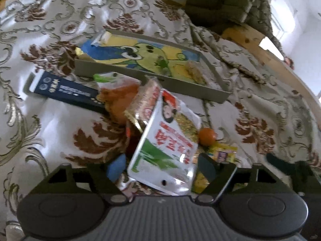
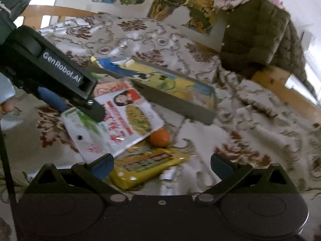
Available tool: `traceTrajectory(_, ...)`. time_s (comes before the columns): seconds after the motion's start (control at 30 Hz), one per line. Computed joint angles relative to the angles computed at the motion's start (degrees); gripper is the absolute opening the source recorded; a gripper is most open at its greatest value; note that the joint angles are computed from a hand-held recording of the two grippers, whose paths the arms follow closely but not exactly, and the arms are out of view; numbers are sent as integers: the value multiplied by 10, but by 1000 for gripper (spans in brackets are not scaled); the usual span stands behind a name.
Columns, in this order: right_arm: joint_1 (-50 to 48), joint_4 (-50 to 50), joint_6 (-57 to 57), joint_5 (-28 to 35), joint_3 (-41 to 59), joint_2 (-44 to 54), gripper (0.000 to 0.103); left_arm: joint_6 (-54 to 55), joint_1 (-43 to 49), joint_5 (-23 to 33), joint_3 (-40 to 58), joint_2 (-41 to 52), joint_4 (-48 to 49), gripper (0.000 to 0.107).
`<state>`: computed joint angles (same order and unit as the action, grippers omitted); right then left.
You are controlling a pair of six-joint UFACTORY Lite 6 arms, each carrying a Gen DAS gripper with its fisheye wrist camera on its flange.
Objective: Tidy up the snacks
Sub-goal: 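Grasp the white-and-red snack bag with the left tool while the right tool grasps the yellow stick snack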
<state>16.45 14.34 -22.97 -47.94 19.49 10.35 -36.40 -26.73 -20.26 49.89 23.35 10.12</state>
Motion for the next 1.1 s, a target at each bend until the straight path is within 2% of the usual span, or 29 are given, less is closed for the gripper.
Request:
traceTrajectory(0.07, -32, -88, 64, 25, 10, 3, 96, -12, 0, -4, -3, -5, 12, 81)
traceTrajectory(0.27, -111, -318, 279, 80, 14, -35, 89, -105, 13, -24, -26, -38, 97, 81)
traceTrajectory(0.37, -152, -454, 421, 105, 30, -38, 81, -142, 17, -32, -27, -53, 145, 81)
traceTrajectory(0.43, -180, -544, 516, 118, 45, -34, 80, -168, 16, -30, -16, -54, 177, 81)
traceTrajectory(0.6, -218, -652, 668, 145, 94, 9, 78, -248, 16, -18, 44, -25, 277, 80)
traceTrajectory(0.7, -246, -711, 738, 123, 129, 48, 78, -295, 12, 6, 96, 10, 330, 79)
traceTrajectory(0.8, -269, -747, 774, 92, 153, 79, 77, -374, 17, 7, 141, 43, 415, 73)
traceTrajectory(0.83, -278, -754, 782, 81, 155, 86, 73, -386, 16, 11, 157, 54, 427, 73)
traceTrajectory(0.87, -284, -756, 786, 74, 156, 88, 62, -396, 15, 14, 169, 64, 440, 73)
traceTrajectory(0.9, -287, -749, 785, 74, 153, 85, 56, -403, 14, 18, 182, 73, 447, 72)
traceTrajectory(0.97, -297, -741, 780, 67, 147, 80, 39, -428, 12, 27, 205, 88, 475, 65)
traceTrajectory(1.07, -309, -746, 779, 44, 146, 80, 35, -475, 9, 36, 240, 110, 536, 53)
traceTrajectory(1.1, -308, -745, 777, 38, 149, 83, 35, -493, 5, 48, 254, 117, 560, 51)
